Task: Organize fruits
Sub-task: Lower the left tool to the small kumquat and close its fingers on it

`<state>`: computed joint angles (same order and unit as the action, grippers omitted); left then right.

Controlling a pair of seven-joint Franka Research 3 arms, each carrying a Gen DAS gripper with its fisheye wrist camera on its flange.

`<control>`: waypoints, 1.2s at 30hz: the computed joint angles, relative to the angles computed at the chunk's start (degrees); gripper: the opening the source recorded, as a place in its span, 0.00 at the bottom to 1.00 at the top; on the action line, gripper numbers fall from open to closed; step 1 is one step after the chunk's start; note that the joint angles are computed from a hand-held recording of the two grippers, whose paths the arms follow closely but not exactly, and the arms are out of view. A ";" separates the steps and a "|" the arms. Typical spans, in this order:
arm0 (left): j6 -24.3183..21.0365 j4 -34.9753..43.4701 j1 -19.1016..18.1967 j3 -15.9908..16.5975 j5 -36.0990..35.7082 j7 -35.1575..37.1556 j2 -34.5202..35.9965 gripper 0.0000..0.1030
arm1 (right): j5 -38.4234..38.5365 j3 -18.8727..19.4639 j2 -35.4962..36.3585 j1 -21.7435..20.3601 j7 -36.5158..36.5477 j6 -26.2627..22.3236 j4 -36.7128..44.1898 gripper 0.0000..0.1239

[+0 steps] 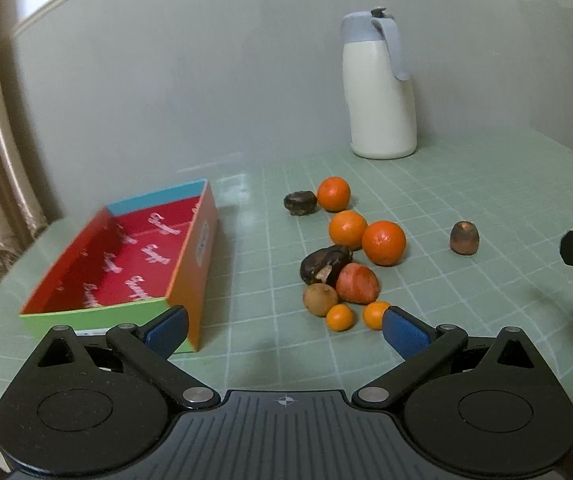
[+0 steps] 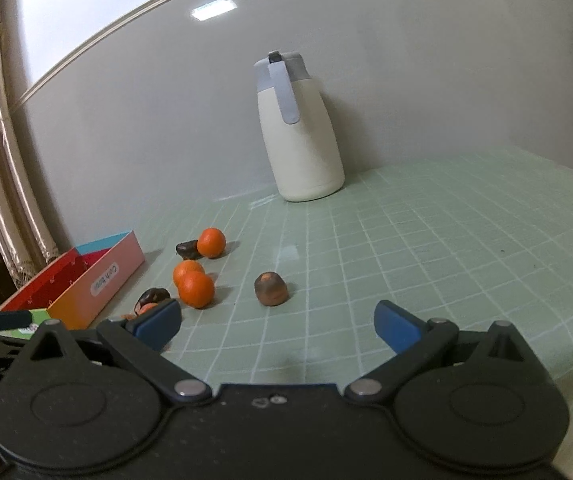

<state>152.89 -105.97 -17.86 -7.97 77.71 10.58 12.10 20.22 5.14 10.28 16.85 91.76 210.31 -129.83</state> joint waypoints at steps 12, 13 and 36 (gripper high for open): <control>4.10 4.13 -2.13 1.86 1.32 -1.63 5.11 0.62 | -1.67 0.13 0.24 -0.94 2.35 0.55 0.08 0.83; 4.64 4.46 -1.99 1.72 0.56 -0.54 5.47 0.56 | -1.87 0.15 0.20 -1.01 2.51 0.58 0.00 0.83; 6.71 8.29 -4.93 3.60 -0.21 1.40 9.13 0.39 | 7.94 -1.18 0.56 1.22 -3.70 -1.67 1.30 0.83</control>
<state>159.60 -97.68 -22.79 -4.37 77.51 11.99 21.22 28.16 3.95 10.84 18.07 88.06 208.64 -128.53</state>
